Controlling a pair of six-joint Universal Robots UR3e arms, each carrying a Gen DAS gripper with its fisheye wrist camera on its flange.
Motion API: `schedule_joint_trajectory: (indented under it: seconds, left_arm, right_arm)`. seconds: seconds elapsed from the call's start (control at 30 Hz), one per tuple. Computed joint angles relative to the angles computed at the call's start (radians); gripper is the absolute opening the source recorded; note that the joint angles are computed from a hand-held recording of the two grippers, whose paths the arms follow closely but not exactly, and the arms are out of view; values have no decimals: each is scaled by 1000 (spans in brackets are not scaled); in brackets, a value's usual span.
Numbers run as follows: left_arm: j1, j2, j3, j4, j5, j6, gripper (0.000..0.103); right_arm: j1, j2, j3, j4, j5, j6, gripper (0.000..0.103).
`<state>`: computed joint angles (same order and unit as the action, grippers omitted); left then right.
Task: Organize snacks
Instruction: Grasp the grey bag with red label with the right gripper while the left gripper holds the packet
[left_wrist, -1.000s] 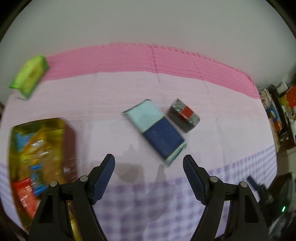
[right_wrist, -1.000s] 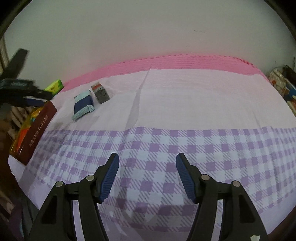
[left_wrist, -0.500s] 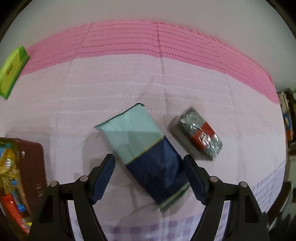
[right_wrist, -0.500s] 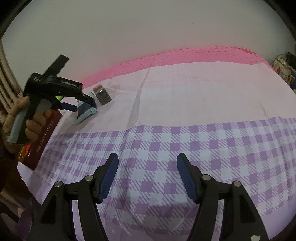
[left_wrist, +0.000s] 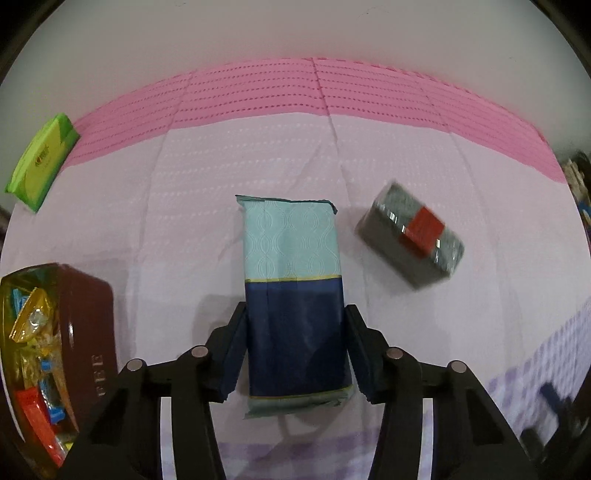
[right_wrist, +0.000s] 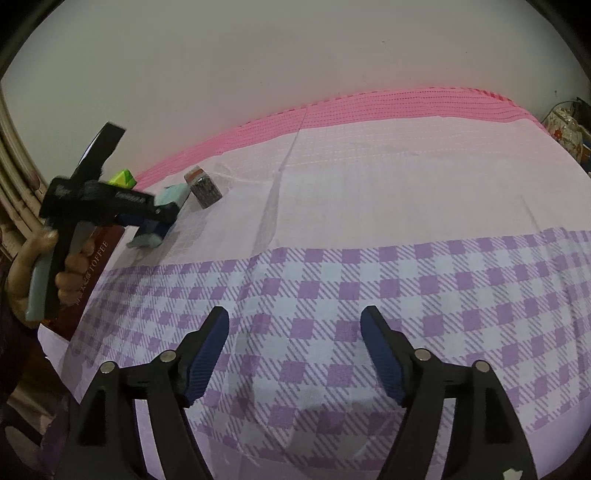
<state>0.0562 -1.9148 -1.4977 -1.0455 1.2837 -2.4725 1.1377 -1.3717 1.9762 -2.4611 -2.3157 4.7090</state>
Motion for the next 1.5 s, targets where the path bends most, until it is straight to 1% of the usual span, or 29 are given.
schedule_joint_trajectory:
  seconds: [0.1, 0.23, 0.3, 0.33, 0.4, 0.47, 0.5, 0.53, 0.57, 0.63, 0.7, 0.77, 0.8, 0.83, 0.87, 0.97, 1.1, 1.13, 1.17, 1.2, 1.23, 1.27, 1.3, 1.33, 1.4, 1.43, 1.5]
  left_arm:
    - [47, 18, -27, -2, -40, 74, 51]
    - [52, 17, -33, 8, -44, 91, 51]
    - [66, 19, -36, 7, -60, 103, 51]
    - [73, 27, -49, 13, -70, 104, 51]
    - [99, 48, -81, 23, -89, 104, 50]
    - [130, 99, -154, 57, -113, 104, 50]
    - [148, 127, -191, 66, -119, 115, 50]
    - [171, 152, -216, 55, -130, 132, 50]
    - [192, 173, -232, 33, -143, 147, 50]
    - [246, 249, -286, -8, -180, 198, 50]
    - [278, 299, -310, -36, -203, 243, 50]
    - [302, 335, -313, -75, -226, 274, 50]
    - [313, 351, -309, -101, -237, 291, 50]
    - [317, 355, -304, -112, -242, 298, 50]
    - [329, 365, -299, -134, -251, 310, 50]
    - [339, 369, -266, -191, -269, 323, 50]
    - [346, 369, -232, -243, -281, 329, 50]
    - [362, 380, -229, -266, -283, 347, 50]
    - [376, 388, -223, -288, -286, 360, 50]
    - [379, 390, -221, -294, -287, 358, 50]
    - [379, 389, -213, -304, -289, 355, 50]
    - [383, 394, -208, -316, -292, 357, 50]
    - [392, 403, -203, -330, -295, 362, 50]
    - [401, 415, -200, -346, -299, 370, 50]
    - [428, 435, -187, -388, -312, 400, 50]
    - [439, 443, -183, -402, -316, 412, 50]
    - [480, 479, -187, -437, -333, 448, 50]
  right_arm:
    - [-8, 3, -6, 3, 6, -12, 74]
    - [-5, 16, -42, 51, -3, -1, 74]
    - [8, 18, -70, 89, -35, 6, 74]
    - [8, 16, -78, 78, -49, -17, 74]
    - [-22, 6, -93, 34, -47, -117, 74]
    - [-79, 7, -142, 21, -31, -270, 74]
    - [-128, 10, -160, -14, -3, -377, 74]
    - [-165, 10, -157, -62, 23, -448, 72]
    - [-216, 17, -153, -134, 59, -537, 63]
    - [-307, 48, -191, -177, 143, -677, 50]
    - [-380, 119, -275, -192, 214, -809, 49]
    - [-422, 173, -335, -198, 273, -879, 50]
    - [-438, 219, -392, -183, 296, -920, 51]
    - [-439, 250, -433, -161, 284, -931, 59]
    - [-441, 280, -464, -150, 271, -937, 61]
    - [-485, 327, -494, -188, 317, -954, 61]
    - [-535, 386, -563, -152, 357, -963, 61]
    - [-543, 401, -584, -135, 364, -968, 59]
    - [-546, 413, -601, -121, 370, -971, 54]
    - [-552, 429, -624, -101, 384, -976, 35]
    - [-550, 443, -644, -84, 386, -974, 25]
    - [-543, 450, -658, -69, 363, -968, 25]
    - [-543, 441, -643, -76, 371, -957, 24]
    - [-541, 425, -615, -104, 381, -946, 24]
    - [-510, 402, -571, -136, 349, -926, 24]
    - [-495, 383, -539, -155, 335, -906, 24]
    - [-453, 345, -457, -207, 288, -828, 24]
